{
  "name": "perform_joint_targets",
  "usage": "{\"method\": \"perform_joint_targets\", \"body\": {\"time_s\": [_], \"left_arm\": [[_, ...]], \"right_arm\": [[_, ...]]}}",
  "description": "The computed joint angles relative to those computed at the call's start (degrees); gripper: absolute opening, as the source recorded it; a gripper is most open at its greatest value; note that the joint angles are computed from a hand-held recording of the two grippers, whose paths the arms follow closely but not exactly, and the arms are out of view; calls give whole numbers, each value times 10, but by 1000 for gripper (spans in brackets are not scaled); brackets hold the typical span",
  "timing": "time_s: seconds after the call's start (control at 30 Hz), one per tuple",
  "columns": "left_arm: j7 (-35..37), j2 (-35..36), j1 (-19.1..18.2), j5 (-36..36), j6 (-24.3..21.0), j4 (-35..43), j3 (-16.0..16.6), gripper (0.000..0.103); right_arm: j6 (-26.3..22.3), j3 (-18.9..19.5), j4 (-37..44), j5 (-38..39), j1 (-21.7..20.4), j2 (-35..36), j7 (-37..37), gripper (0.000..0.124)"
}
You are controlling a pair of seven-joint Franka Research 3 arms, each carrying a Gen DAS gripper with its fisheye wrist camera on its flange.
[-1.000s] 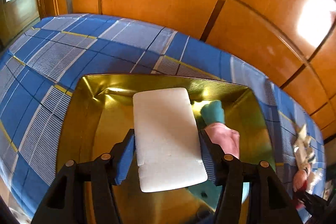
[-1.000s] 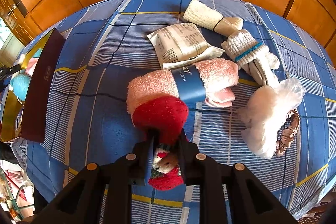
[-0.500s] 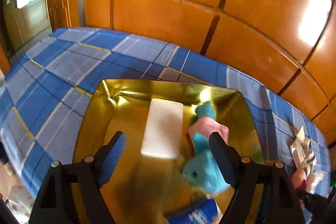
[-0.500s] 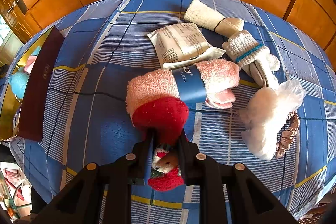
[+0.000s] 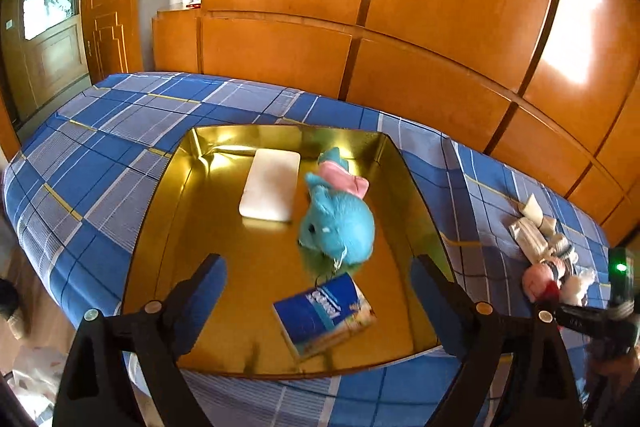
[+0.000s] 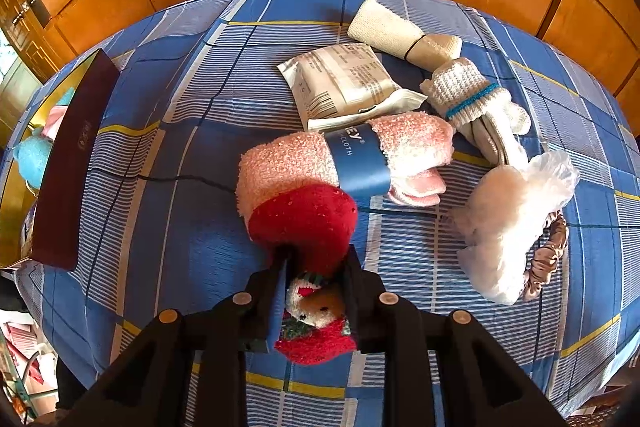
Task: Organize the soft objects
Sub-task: 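Carry the red Santa plush into the gold tray and open the right gripper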
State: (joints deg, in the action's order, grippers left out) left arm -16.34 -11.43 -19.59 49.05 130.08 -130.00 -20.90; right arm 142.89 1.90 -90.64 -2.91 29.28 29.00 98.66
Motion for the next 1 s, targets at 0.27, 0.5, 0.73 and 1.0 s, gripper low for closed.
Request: {"method": "perform_joint_targets", "body": {"time_s": [0.27,0.5,0.73,1.0], "left_arm": [[-10,3,-11,-10,-14,-2,-6,95],[-10,-6,-13,-17,-16,-14,-5,95],[-15,-23,-12,-18,-19,-33,-9,95],[-26,-37,-9,-22,-12,-48,-14,95]], "right_arm": [[2,-4,0,-12,4,0,0,25],[9,-8,-5,-27,11,-4,5,15],[58,11,-53,3,-3,-48,-2,7],[91,113,-36,185,-40,-64,-177,7]]}}
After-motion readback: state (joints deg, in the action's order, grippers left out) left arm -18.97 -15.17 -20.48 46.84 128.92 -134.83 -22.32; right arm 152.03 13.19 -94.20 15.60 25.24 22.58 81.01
